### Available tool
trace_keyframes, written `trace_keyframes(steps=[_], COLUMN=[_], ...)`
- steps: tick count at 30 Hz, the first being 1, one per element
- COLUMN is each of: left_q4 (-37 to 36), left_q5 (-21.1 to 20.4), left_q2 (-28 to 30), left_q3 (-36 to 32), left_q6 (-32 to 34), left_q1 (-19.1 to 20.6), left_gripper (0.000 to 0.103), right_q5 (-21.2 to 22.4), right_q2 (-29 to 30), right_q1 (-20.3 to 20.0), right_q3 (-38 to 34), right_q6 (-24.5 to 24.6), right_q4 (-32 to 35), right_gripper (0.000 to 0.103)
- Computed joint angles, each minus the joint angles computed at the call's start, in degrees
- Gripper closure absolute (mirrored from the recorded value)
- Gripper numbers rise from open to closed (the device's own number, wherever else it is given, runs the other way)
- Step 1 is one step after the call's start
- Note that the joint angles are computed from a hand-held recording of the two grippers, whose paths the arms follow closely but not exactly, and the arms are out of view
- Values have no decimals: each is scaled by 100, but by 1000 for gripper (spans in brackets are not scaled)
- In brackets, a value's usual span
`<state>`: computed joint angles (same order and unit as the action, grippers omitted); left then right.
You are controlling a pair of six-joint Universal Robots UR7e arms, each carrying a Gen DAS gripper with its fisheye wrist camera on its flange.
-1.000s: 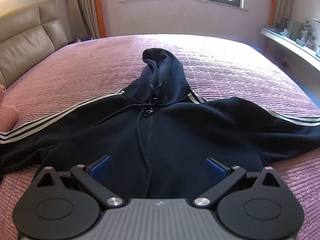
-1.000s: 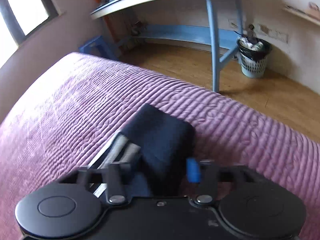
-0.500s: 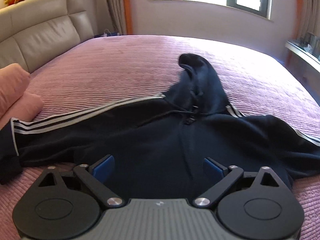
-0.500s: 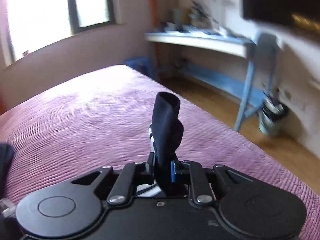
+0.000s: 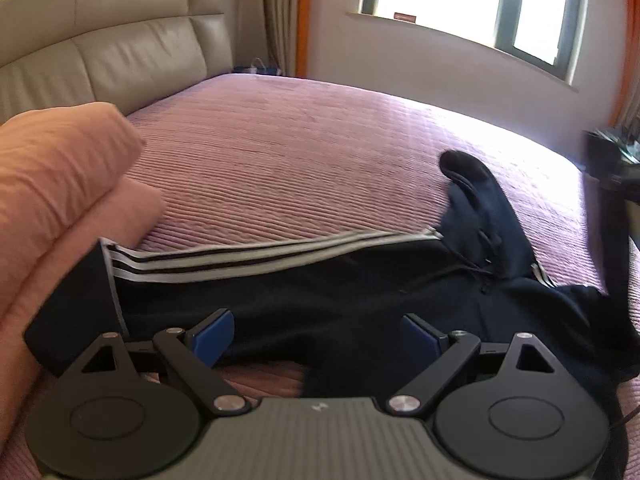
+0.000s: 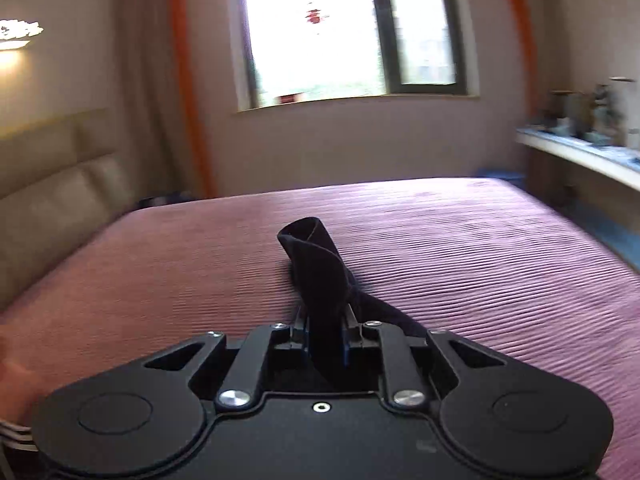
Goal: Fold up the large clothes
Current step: 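Fold the held sleeve across the hoodie body with the right gripper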
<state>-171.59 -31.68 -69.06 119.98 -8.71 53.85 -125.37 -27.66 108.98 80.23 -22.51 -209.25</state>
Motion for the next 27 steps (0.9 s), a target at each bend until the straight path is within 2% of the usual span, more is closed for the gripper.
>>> trace_keyframes(steps=[4,6,7,8,9,10,12,13,14,16,17,19,20,22,23,24,26,27], left_q4=[-170,-286,-293,-271,-284,-271,-272,-348,-425,-483,-566,-579,-456,-103,160,510,1111,1238], left_q5=[-128,-173,-207,-247,-296,-359,-516,-680,-890,-1563,-1909,-2582,-2780,-2903,-2861,-2787,-2585,-2515], left_q2=[-239,-272,-288,-300,-281,-269,-233,-169,-100,107,279,678,899,1408,1626,1844,2146,2246], left_q3=[-25,-52,-74,-94,-113,-133,-185,-245,-293,-543,-711,-1119,-1347,-1891,-2145,-2410,-2821,-2929], left_q6=[454,650,698,704,707,696,712,782,840,1012,1200,1420,1450,1545,1501,1438,1271,1277], left_q1=[265,410,487,565,638,714,839,914,969,1120,1199,1360,1406,1503,1546,1593,1672,1701], left_gripper=[11,11,11,11,11,11,11,11,12,12,12,12,12,19,31,48,60,61], right_q5=[281,581,819,1175,1512,1610,1359,1171,893,58,-318,-923,-1151,-1461,-1564,-1571,-1596,-1602], right_q2=[700,928,1017,984,927,886,737,619,530,353,186,-21,-62,-54,-18,-24,69,119], right_q1=[258,291,280,225,163,131,95,51,14,-102,-210,-451,-558,-778,-868,-969,-1063,-1109], right_q3=[-690,-898,-998,-945,-838,-744,-410,-217,-85,126,315,363,345,215,126,96,-38,-136], right_q6=[402,624,780,890,894,818,646,658,719,857,940,1266,1332,1123,1054,1064,1095,1079], right_q4=[832,1454,1880,2340,2693,2806,2633,2461,2288,1891,1700,1740,1757,1749,1803,1966,2156,2310], right_gripper=[82,69,43,29,31,32,36,45,55,69,74,84,84,88,99,102,103,103])
